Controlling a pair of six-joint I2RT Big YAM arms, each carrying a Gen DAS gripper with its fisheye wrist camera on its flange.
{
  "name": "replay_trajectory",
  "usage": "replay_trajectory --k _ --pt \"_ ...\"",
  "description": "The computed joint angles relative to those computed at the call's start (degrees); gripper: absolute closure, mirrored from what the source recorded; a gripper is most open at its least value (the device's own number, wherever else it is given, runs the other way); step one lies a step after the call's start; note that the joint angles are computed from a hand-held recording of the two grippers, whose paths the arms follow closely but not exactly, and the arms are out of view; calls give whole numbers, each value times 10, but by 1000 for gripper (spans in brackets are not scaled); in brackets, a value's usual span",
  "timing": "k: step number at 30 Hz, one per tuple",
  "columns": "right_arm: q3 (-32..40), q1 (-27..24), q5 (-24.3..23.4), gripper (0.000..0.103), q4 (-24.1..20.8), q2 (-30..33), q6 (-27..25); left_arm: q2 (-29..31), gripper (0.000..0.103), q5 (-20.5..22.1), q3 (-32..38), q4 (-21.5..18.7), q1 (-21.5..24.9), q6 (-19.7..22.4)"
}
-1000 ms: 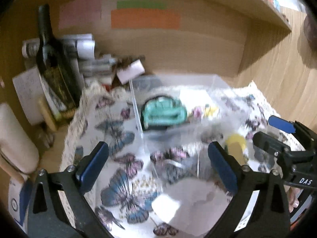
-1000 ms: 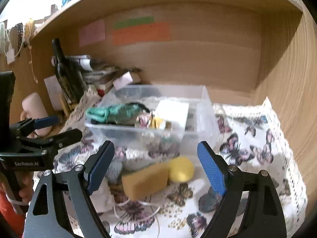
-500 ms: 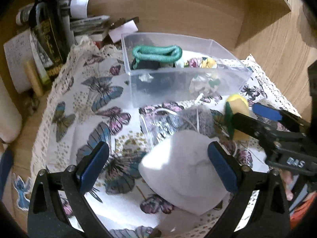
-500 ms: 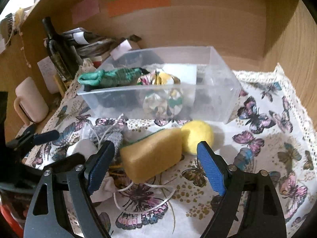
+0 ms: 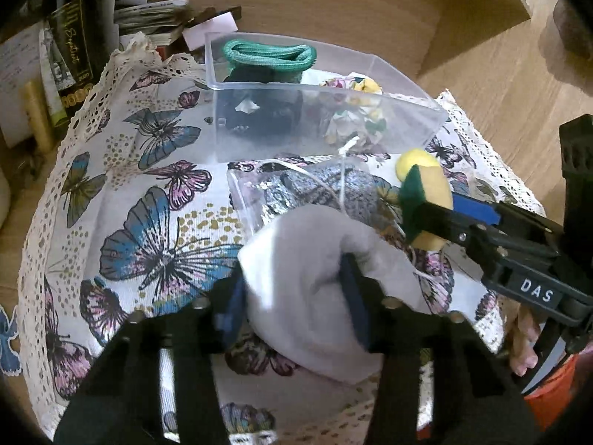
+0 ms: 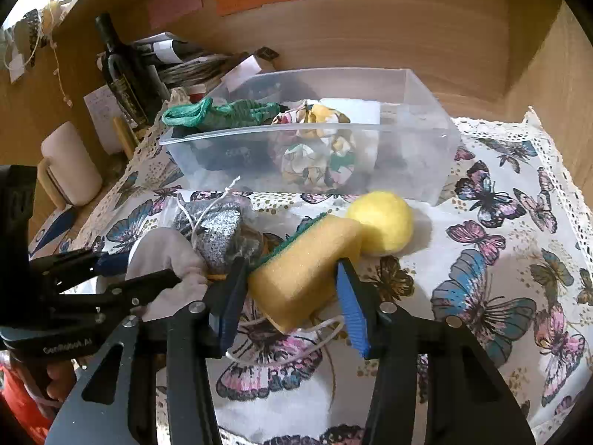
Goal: Organize soft objects
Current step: 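Grasp the white sock with the left tool while the right tool grasps the yellow sponge, then lower the sock into the clear box with the left tool while the right tool drops the sponge in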
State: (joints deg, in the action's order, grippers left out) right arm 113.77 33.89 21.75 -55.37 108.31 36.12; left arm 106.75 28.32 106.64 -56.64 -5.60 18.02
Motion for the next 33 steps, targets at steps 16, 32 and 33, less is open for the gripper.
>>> replay_trajectory --k 16,32,33 --pt "-27 17 88 60 38 -48 -28 -58 77 8 -23 85 23 -36" --pt "-6 9 115 60 75 -53 -68 -27 77 32 76 109 7 -94" --pt "-2 7 115 60 76 -51 -71 -21 77 33 89 104 5 -97"
